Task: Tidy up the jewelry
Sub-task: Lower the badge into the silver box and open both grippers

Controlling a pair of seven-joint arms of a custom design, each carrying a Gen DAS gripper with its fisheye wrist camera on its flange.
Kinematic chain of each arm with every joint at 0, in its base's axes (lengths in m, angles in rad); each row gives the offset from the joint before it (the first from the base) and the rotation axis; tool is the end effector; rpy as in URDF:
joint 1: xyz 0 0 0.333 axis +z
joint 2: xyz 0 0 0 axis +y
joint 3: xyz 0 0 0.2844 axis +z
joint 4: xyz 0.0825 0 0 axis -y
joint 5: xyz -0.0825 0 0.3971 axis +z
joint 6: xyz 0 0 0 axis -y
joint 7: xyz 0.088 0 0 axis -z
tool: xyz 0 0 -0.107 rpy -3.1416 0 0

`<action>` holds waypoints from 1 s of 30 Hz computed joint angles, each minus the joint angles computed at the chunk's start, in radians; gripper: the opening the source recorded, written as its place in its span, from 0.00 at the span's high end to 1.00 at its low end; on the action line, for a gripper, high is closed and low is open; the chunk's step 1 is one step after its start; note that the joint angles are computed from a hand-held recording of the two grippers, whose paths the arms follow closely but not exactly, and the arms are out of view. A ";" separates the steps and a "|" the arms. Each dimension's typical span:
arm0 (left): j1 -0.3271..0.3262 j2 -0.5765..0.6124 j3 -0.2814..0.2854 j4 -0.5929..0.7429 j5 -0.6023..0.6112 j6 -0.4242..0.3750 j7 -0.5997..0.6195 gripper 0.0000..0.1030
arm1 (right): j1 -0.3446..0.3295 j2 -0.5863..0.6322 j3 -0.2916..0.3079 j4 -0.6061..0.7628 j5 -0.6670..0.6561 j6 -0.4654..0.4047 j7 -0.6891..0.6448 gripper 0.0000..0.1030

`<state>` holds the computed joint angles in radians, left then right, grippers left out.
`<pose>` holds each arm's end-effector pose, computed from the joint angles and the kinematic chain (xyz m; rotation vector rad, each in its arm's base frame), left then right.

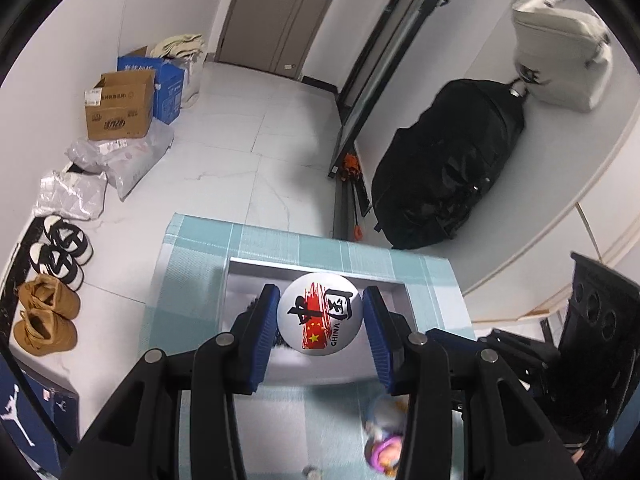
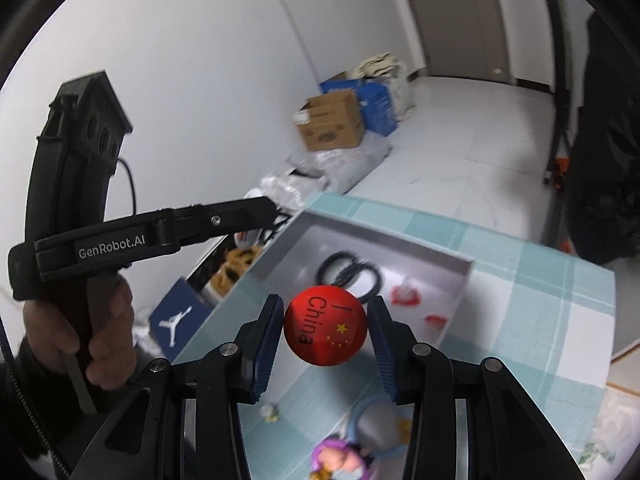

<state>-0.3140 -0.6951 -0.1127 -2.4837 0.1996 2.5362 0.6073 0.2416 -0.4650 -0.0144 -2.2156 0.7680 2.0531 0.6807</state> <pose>0.3833 -0.1841 0.5780 -2.2244 1.4519 -0.9920 0.4499 0.1416 0.5736 -2.2061 0.8271 0.0810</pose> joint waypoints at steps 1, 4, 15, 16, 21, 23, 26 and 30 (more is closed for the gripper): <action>-0.002 0.019 0.009 0.010 -0.008 0.006 0.004 0.64 | -0.001 0.010 0.002 0.006 0.004 0.013 0.007 0.59; 0.000 0.049 0.015 0.024 -0.020 -0.002 0.014 0.64 | 0.000 0.044 0.007 0.026 0.011 0.051 0.019 0.59; -0.001 0.136 0.030 0.075 -0.082 -0.022 0.082 0.64 | -0.008 0.182 0.009 0.130 0.015 0.041 0.075 0.59; -0.004 0.140 0.034 0.075 -0.094 -0.018 0.090 0.64 | -0.010 0.189 0.009 0.137 0.017 0.041 0.081 0.59; 0.008 0.152 0.020 0.076 -0.094 -0.020 0.109 0.64 | -0.021 0.220 0.011 0.163 0.006 0.026 0.135 0.59; 0.007 0.155 0.021 0.074 -0.100 -0.024 0.117 0.64 | -0.027 0.228 0.013 0.164 -0.007 0.024 0.163 0.59; 0.009 0.161 0.019 0.078 -0.105 -0.030 0.121 0.64 | -0.030 0.237 0.015 0.172 -0.012 0.018 0.188 0.59; 0.023 0.163 0.001 0.085 -0.077 -0.043 0.121 0.64 | -0.032 0.233 0.016 0.171 -0.018 0.001 0.206 0.58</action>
<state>-0.2911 -0.5317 -0.1119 -2.3986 0.1221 2.4929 0.7286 0.2097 -0.2318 0.0020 -2.0449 0.7501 2.0537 0.8867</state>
